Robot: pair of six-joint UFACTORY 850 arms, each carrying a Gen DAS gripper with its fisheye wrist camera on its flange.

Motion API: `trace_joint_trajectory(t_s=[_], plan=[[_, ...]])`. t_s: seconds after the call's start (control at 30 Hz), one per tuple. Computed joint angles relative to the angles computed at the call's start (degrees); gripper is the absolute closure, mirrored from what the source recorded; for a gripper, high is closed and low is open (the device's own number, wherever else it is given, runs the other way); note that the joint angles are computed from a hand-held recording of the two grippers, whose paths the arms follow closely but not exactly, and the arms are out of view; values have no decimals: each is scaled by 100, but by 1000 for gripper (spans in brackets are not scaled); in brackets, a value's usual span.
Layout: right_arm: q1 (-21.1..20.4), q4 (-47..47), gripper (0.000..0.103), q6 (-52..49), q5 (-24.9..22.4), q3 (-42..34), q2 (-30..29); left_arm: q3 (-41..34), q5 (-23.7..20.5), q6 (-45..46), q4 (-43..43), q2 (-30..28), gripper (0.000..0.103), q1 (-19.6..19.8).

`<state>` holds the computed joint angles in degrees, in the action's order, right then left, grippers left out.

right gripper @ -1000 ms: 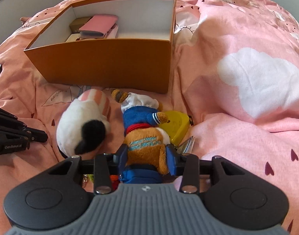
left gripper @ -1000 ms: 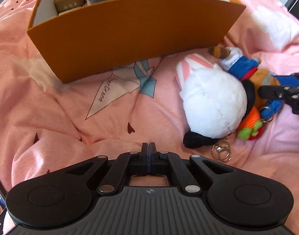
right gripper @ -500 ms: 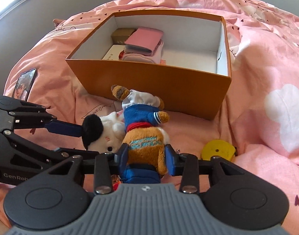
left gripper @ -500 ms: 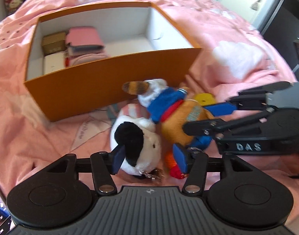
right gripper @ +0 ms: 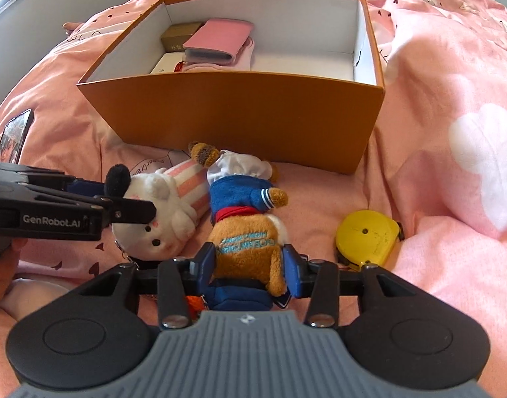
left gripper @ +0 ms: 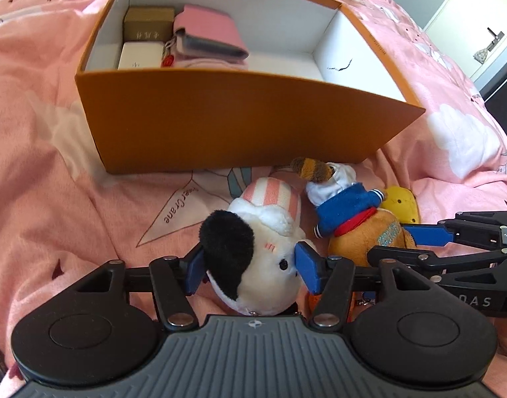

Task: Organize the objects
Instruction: 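Grasp the white plush with the left tool while the right tool grasps the bear plush, then carry the white plush with the left tool while the right tool carries the bear plush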

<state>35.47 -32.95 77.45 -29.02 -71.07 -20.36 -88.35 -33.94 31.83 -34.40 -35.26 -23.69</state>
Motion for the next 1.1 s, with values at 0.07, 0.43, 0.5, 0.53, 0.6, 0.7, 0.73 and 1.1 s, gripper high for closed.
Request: trace_joint_trajectory(t_s=[0.07, 0.43, 0.5, 0.53, 0.6, 0.7, 0.73, 1.1], plan=[[-72, 199, 54, -128, 170, 45, 17, 25, 15, 93, -103, -13, 35, 11], [-469, 1512, 50, -868, 953, 386, 52, -268, -742, 318, -1059, -442, 31, 257], [-472, 1469, 51, -770, 1060, 451, 86, -208, -689, 316, -1033, -367, 32, 242], [-468, 1424, 53, -700, 1093, 475, 107, -179, -654, 291, -996, -325, 32, 228], [-453, 1319, 55, -605, 1124, 514, 152, -111, -552, 252, -831, -210, 32, 176], [-408, 1127, 55, -478, 1054, 509, 183, -84, -377, 122, -334, -97, 30, 51], [-405, 1124, 54, -481, 1032, 495, 174, -61, -301, 63, -196, -60, 29, 16], [-569, 2120, 50, -1360, 1381, 669, 325, -108, -606, 524, -388, -21, 38, 78]])
